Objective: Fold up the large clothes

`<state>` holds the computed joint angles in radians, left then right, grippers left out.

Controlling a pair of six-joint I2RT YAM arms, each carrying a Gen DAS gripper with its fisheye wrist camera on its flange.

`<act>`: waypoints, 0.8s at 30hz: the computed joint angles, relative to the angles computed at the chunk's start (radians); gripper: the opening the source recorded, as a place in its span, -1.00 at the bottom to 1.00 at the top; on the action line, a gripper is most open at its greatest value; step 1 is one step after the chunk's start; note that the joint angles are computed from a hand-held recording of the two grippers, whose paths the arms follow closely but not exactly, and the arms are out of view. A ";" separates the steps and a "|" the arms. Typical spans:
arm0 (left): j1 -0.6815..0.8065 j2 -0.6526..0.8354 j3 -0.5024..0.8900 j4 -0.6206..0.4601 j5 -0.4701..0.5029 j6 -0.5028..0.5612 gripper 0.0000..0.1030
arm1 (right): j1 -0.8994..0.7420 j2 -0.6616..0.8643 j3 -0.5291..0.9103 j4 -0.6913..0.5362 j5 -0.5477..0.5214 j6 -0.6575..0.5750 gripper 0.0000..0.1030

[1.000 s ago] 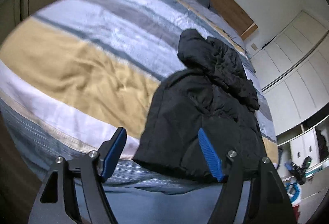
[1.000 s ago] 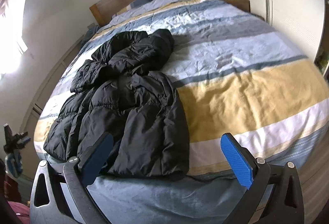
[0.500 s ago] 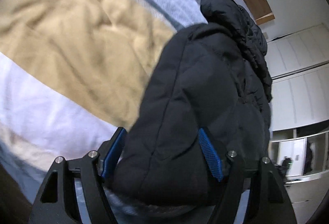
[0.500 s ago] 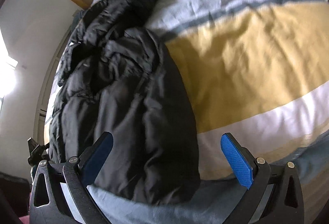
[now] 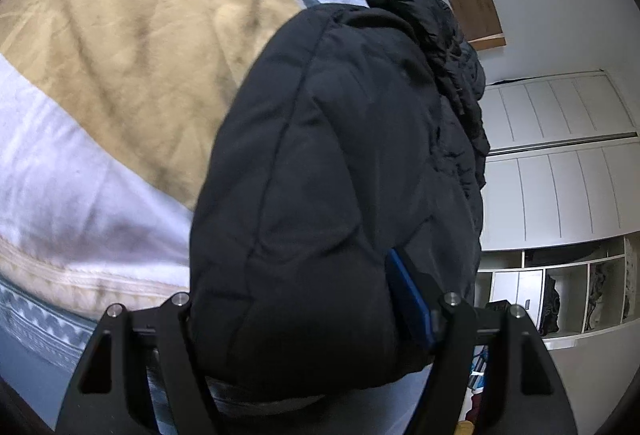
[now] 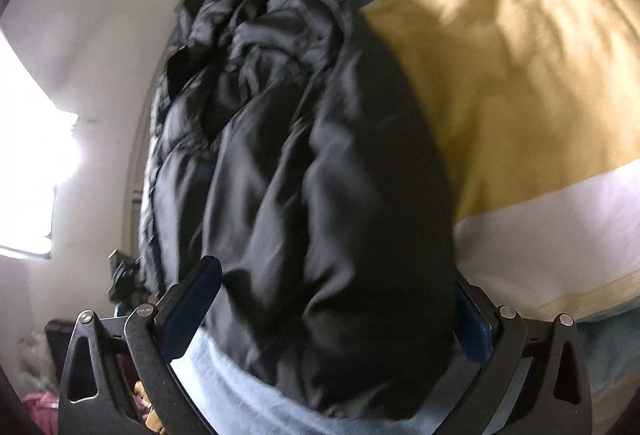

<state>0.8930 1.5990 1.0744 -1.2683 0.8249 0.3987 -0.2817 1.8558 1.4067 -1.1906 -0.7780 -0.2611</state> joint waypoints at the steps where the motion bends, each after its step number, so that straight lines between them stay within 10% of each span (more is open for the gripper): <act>1: -0.001 -0.004 -0.005 0.002 0.002 -0.002 0.38 | -0.001 -0.011 -0.013 -0.004 -0.004 -0.014 0.98; 11: -0.001 -0.065 -0.060 0.020 0.032 -0.014 0.33 | -0.035 -0.066 -0.103 0.049 -0.053 -0.010 -0.13; 14: -0.005 -0.083 -0.076 0.018 0.056 -0.013 -0.24 | -0.024 -0.077 -0.124 0.094 -0.067 0.017 -0.46; 17: 0.002 -0.101 -0.091 0.023 0.094 -0.024 -0.66 | 0.006 -0.117 -0.142 0.145 -0.054 0.044 -0.65; 24: 0.029 -0.141 -0.012 -0.066 0.213 -0.017 -0.80 | 0.043 -0.198 -0.093 0.209 -0.082 0.119 -0.74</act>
